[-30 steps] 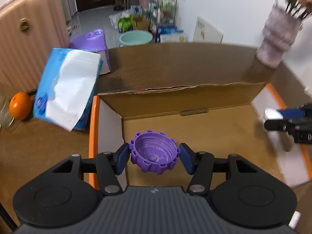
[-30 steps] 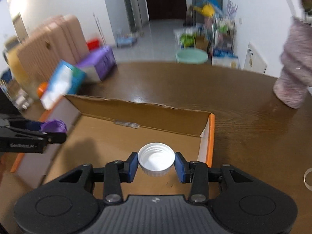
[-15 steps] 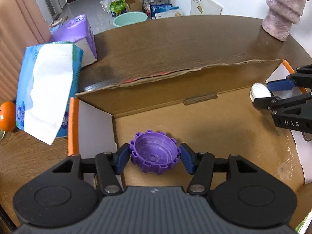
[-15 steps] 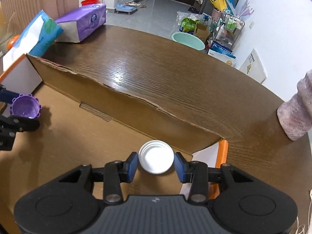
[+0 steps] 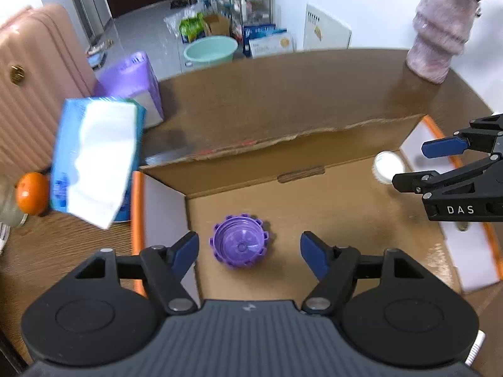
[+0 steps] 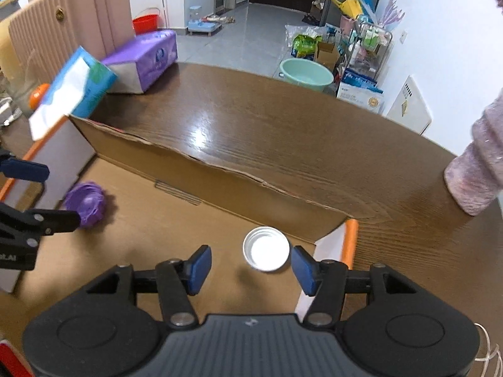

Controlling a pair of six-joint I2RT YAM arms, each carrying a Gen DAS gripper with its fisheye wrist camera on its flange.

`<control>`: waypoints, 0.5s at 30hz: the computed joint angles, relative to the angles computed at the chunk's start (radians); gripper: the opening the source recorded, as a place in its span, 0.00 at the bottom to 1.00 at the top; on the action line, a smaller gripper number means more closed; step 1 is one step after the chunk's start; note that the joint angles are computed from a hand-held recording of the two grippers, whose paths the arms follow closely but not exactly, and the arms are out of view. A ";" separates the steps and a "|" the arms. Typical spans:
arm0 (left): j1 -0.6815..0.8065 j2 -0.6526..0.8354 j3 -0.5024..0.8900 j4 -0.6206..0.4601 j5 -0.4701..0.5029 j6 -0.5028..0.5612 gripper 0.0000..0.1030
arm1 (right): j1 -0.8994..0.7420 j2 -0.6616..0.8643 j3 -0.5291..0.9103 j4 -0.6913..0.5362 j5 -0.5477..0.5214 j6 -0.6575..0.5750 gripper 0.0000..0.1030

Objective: Organize rigid objects
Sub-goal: 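Open both tools to drop the purple and white caps into the box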

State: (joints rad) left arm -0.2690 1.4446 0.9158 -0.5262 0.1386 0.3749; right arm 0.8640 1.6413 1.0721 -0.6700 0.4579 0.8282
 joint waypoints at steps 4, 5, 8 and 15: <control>0.054 -0.167 0.005 -0.126 0.049 0.036 0.73 | 0.103 -0.067 0.079 -0.176 0.078 0.100 0.57; 0.078 -0.217 0.009 -0.166 0.070 0.051 0.73 | 0.143 -0.080 0.115 -0.242 0.110 0.140 0.57; 0.162 -0.340 0.015 -0.266 0.142 0.105 0.74 | 0.263 -0.098 0.220 -0.426 0.194 0.271 0.62; 0.515 -0.572 0.031 -0.563 0.412 0.365 0.77 | 0.551 0.024 0.532 -0.845 0.320 0.633 0.71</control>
